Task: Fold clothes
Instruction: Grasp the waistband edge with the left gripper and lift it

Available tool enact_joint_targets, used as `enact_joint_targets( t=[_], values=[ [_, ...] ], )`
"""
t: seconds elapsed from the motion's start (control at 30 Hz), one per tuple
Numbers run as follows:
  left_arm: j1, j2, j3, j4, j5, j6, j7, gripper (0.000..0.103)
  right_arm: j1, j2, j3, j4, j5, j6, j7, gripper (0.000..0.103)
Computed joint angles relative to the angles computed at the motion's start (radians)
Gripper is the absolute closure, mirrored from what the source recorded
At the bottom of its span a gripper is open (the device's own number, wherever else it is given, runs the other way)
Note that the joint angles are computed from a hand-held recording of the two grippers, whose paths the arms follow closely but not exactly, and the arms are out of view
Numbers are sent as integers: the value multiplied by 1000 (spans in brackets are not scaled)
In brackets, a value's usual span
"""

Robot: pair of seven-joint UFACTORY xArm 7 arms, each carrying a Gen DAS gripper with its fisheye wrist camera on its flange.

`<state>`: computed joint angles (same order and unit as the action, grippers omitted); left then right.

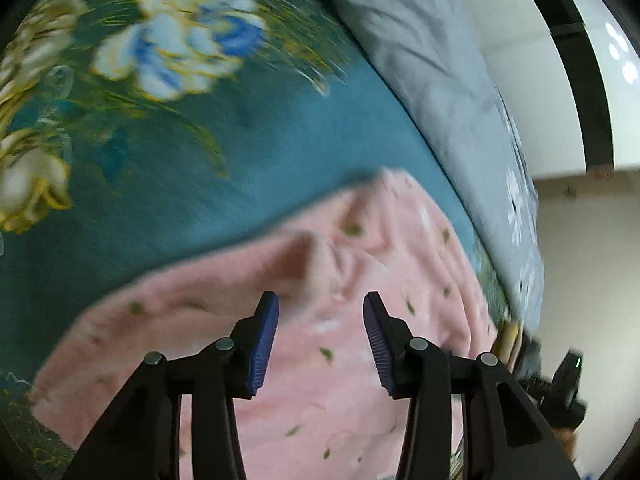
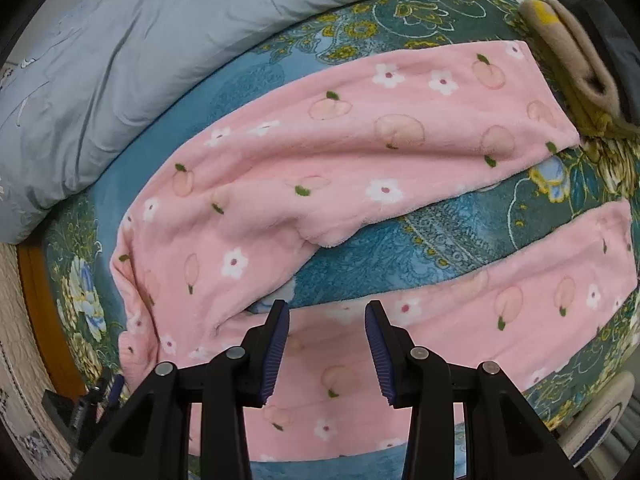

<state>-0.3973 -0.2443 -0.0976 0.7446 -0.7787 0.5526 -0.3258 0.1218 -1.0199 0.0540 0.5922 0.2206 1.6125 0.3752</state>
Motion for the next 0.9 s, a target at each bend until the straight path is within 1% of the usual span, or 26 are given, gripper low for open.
enact_joint_targets(
  t=[0.07,0.1,0.13,0.17,0.23,0.27,0.33,0.37,0.4,0.43,0.5,0.63,0.7,0.77,0.83,0.9],
  values=[
    [-15,35,19,13,-80,-9,61,56,-3,3,0,-2,-2,-6,3,60],
    [-21,74,29,37,-136,-3,113,54,-5,5,-1,-3,1,-8,8,60],
    [-16,118,31,67,-172,13,152,54,-7,7,-1,-4,4,-11,14,60],
    [-9,156,31,95,-227,44,199,54,-8,9,-2,-5,8,-13,18,60],
    [9,226,23,141,-379,121,309,54,-2,16,-2,0,9,-15,15,60],
    [24,263,15,163,-432,164,336,54,3,19,0,3,7,-17,9,60],
    [45,303,-13,184,-466,183,346,54,8,25,2,9,-3,-14,-3,60],
    [53,315,-28,191,-462,170,346,54,7,26,2,10,-6,-13,-4,60],
    [61,322,-43,197,-473,155,360,57,6,26,1,10,-10,-11,-6,60],
    [66,325,-55,200,-489,138,381,67,3,27,0,11,-12,-10,-3,60],
    [71,298,-74,188,-543,90,457,85,-4,25,-4,8,-15,-7,1,60],
    [79,226,-67,147,-615,11,546,92,-15,26,-11,0,-27,-6,-5,60],
    [87,192,-52,123,-615,-47,551,92,-19,27,-12,-5,-29,-13,-6,60],
    [96,202,-40,133,-567,-94,513,92,-21,27,-12,-15,-26,-21,-6,60],
    [116,236,-26,161,-421,-120,418,93,-22,28,-12,-26,-24,-28,-6,60],
    [144,247,-8,170,-294,-116,349,93,-23,26,-12,-39,-19,-30,-1,60]
  ],
)
